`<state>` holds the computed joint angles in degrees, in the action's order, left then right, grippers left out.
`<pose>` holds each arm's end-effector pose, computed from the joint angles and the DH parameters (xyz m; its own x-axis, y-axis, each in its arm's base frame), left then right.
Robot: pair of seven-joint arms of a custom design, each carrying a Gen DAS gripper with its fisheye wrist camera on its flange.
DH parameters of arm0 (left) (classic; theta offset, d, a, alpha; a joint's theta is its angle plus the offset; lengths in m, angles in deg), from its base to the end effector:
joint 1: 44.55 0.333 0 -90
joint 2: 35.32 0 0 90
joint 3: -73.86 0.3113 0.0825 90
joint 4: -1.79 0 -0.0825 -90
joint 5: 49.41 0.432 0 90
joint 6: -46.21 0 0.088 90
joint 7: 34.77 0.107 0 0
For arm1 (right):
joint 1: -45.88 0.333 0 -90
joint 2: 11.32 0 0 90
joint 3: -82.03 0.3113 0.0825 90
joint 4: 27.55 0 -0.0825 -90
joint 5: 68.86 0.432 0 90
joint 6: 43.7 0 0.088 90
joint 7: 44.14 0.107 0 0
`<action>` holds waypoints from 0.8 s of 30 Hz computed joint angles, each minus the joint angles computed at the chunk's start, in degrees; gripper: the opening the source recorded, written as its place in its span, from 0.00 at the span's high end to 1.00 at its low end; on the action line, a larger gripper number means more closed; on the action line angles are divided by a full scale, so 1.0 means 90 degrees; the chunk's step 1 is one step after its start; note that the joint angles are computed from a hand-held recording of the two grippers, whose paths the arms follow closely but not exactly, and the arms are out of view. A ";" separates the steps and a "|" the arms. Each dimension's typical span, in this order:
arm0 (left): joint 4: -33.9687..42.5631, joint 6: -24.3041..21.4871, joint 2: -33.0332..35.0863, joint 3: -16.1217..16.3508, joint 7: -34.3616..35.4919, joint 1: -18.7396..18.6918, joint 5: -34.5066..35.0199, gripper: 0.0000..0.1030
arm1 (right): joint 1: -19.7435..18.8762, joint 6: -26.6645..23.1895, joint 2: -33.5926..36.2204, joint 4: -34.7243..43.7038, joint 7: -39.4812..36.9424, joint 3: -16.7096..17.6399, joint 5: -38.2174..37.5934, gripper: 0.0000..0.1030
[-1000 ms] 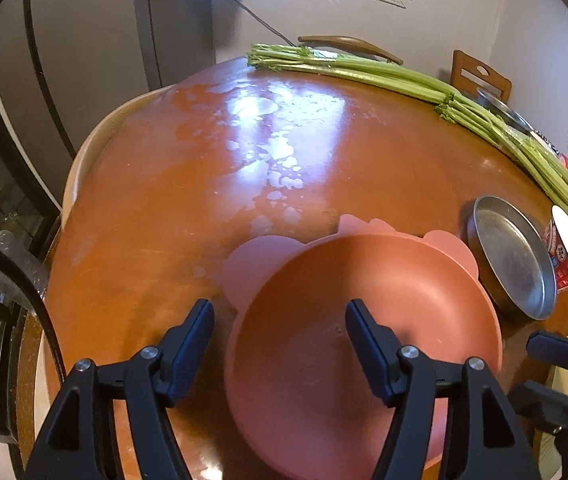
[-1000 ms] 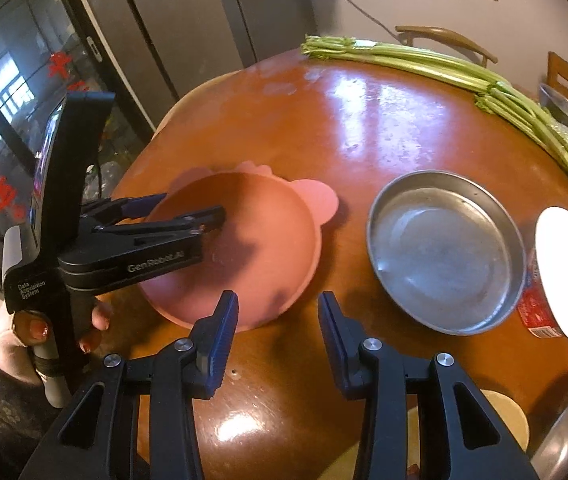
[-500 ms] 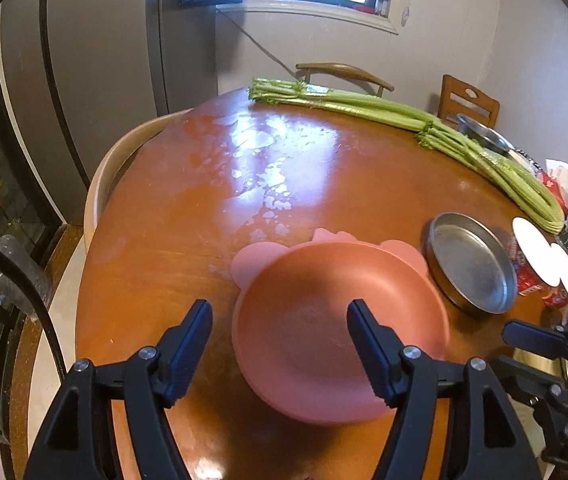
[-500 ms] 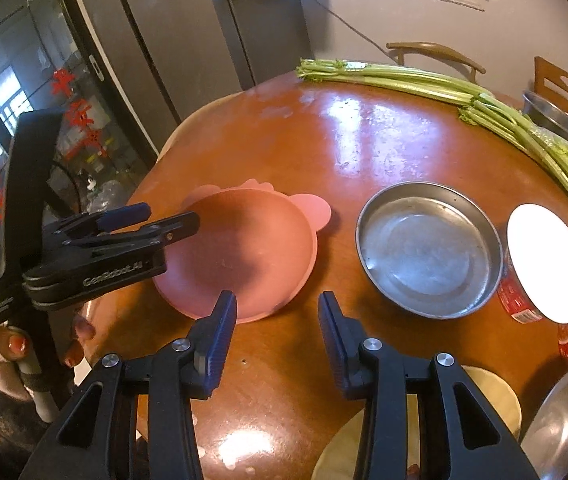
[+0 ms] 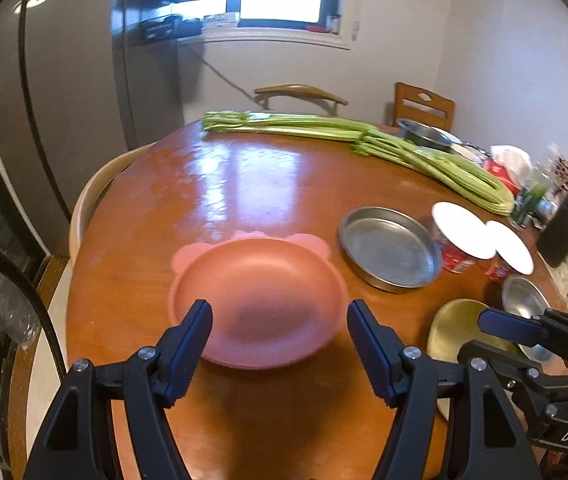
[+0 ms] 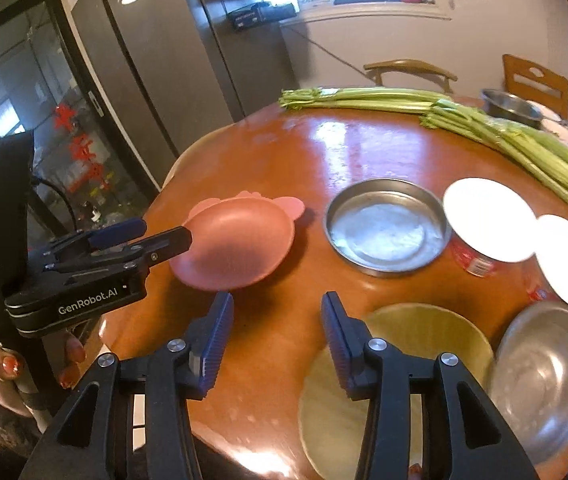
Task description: Organize plates and bowls
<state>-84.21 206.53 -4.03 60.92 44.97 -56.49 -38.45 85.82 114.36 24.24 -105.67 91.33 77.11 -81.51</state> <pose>0.7274 -0.3079 0.4219 -0.3501 -0.9341 0.0694 -0.6930 0.2084 -0.6902 0.6511 0.4889 0.4253 0.1391 -0.9430 -0.3022 -0.7566 0.0957 -0.6468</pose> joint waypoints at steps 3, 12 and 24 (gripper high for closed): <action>-0.0185 0.0075 -0.0097 -0.0207 0.0192 0.0021 -0.0080 0.32 | 0.0212 0.0263 -0.0446 -0.0725 0.0380 -0.0238 -0.0260 0.53; -0.0333 0.0014 -0.0072 -0.0384 0.0483 -0.0210 -0.0182 0.32 | 0.0468 0.0543 -0.1347 -0.2178 0.1691 -0.0536 -0.1374 0.53; 0.0075 -0.0532 0.0336 -0.0357 0.0595 -0.0499 -0.0206 0.32 | 0.0082 0.0409 -0.2015 -0.3330 0.3179 -0.0107 -0.2458 0.53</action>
